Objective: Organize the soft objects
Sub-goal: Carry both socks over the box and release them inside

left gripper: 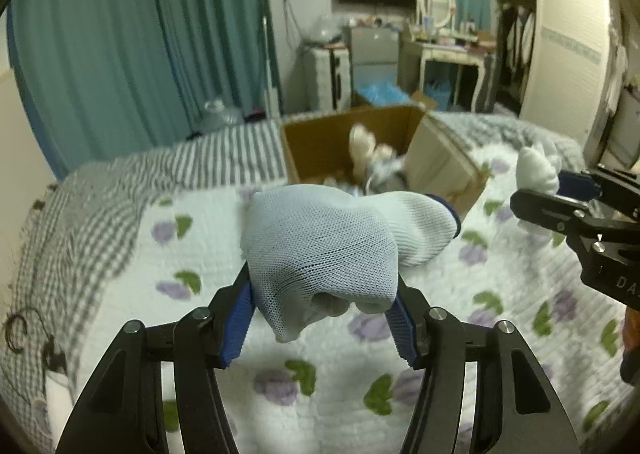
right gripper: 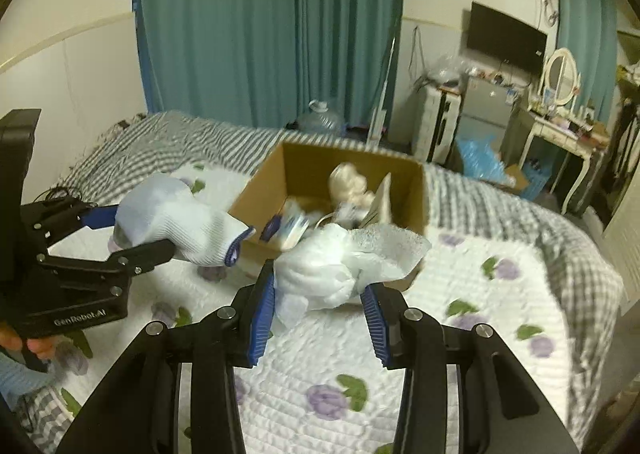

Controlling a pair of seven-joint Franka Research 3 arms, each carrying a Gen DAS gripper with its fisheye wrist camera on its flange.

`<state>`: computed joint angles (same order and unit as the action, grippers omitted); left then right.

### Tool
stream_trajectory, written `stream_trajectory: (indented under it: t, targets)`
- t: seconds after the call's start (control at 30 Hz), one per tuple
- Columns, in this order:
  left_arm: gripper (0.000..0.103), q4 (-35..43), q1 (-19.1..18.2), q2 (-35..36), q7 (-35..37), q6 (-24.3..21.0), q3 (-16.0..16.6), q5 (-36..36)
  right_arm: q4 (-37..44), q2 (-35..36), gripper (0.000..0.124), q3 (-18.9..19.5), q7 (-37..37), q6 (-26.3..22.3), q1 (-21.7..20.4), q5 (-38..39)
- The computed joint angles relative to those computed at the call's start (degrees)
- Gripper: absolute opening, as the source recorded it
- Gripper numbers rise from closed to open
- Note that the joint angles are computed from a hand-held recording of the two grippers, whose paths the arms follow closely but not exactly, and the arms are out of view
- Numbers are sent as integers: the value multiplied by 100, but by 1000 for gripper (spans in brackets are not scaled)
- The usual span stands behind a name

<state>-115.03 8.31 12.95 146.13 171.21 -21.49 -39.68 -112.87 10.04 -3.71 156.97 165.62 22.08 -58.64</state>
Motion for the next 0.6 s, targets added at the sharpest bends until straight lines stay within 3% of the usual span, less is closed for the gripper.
stream_trajectory:
  t: [0.1, 0.23, 0.43, 0.6]
  targets:
    - [58, 185, -111, 29, -171, -12, 55, 198, 6, -127, 41, -10, -105, -61, -86, 46]
    - [58, 692, -369, 339, -920, -147, 270, 867, 138, -96, 41, -6, -353, -104, -256, 227]
    - [58, 1728, -856, 1122, -2332, -386, 733, 2279, 650, 368, 41, -139, -1118, -57, -380, 875]
    - [61, 2819, -1027, 1942, -2925, -717, 790, 3000, 1285, 970, 41, -271, -1897, 25, -417, 1664]
